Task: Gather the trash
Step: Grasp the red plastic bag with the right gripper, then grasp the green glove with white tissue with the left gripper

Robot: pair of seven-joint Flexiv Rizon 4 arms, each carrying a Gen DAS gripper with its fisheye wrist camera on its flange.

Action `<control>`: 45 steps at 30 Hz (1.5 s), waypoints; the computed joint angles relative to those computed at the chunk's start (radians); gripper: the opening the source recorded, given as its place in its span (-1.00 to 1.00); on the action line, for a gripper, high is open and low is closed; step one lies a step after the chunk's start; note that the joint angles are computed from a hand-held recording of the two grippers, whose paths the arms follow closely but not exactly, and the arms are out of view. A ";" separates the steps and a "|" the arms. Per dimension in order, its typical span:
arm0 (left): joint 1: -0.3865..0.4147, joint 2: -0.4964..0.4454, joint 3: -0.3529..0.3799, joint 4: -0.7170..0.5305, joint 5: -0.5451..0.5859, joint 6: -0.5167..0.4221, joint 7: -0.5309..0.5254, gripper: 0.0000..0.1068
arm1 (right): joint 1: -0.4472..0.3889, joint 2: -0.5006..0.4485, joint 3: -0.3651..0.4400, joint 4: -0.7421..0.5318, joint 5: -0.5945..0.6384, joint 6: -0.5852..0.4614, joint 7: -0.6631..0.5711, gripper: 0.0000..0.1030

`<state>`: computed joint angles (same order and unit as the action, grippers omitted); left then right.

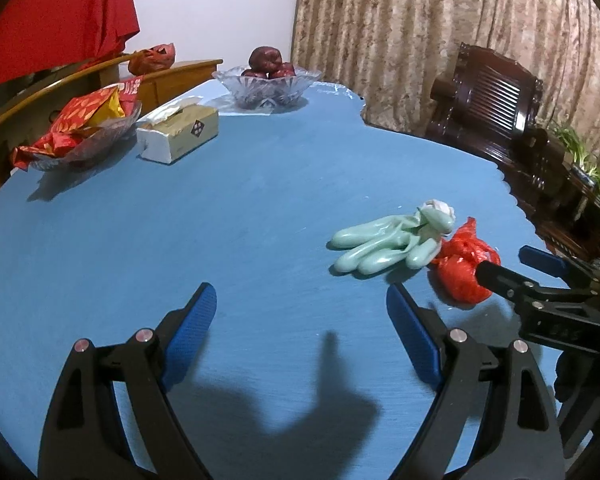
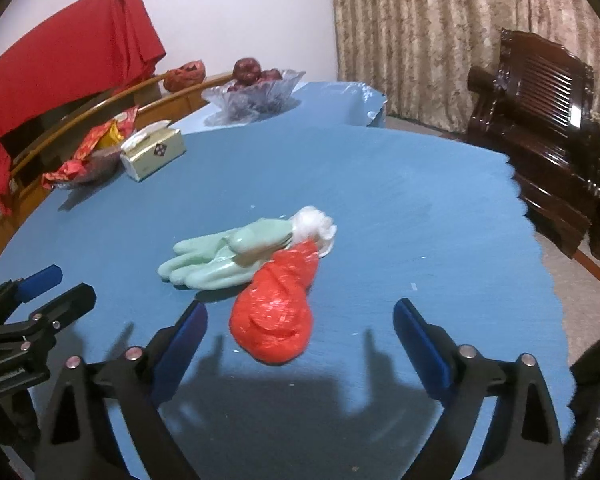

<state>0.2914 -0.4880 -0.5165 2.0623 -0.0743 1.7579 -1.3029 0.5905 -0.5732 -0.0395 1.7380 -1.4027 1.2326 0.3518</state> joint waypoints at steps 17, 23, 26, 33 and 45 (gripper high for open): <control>-0.042 -0.015 0.019 -0.024 -0.013 -0.016 0.011 0.58 | 0.023 -0.028 -0.076 0.003 0.067 0.155 -0.051 -0.17; -0.080 -0.032 0.022 -0.054 -0.026 -0.036 0.029 0.58 | -0.010 0.042 -0.048 0.074 -0.020 0.095 0.024 -0.17; -0.108 -0.053 0.027 -0.085 -0.037 -0.052 0.047 0.58 | -0.047 0.072 -0.023 0.104 -0.057 0.069 0.064 -0.17; -0.203 -0.113 0.055 -0.187 -0.091 -0.108 0.092 0.58 | -0.120 0.104 0.030 0.127 -0.106 0.016 0.094 -0.17; -0.358 -0.182 0.166 -0.319 -0.146 -0.149 0.120 0.43 | -0.158 0.100 0.056 0.129 -0.142 0.022 0.109 -0.17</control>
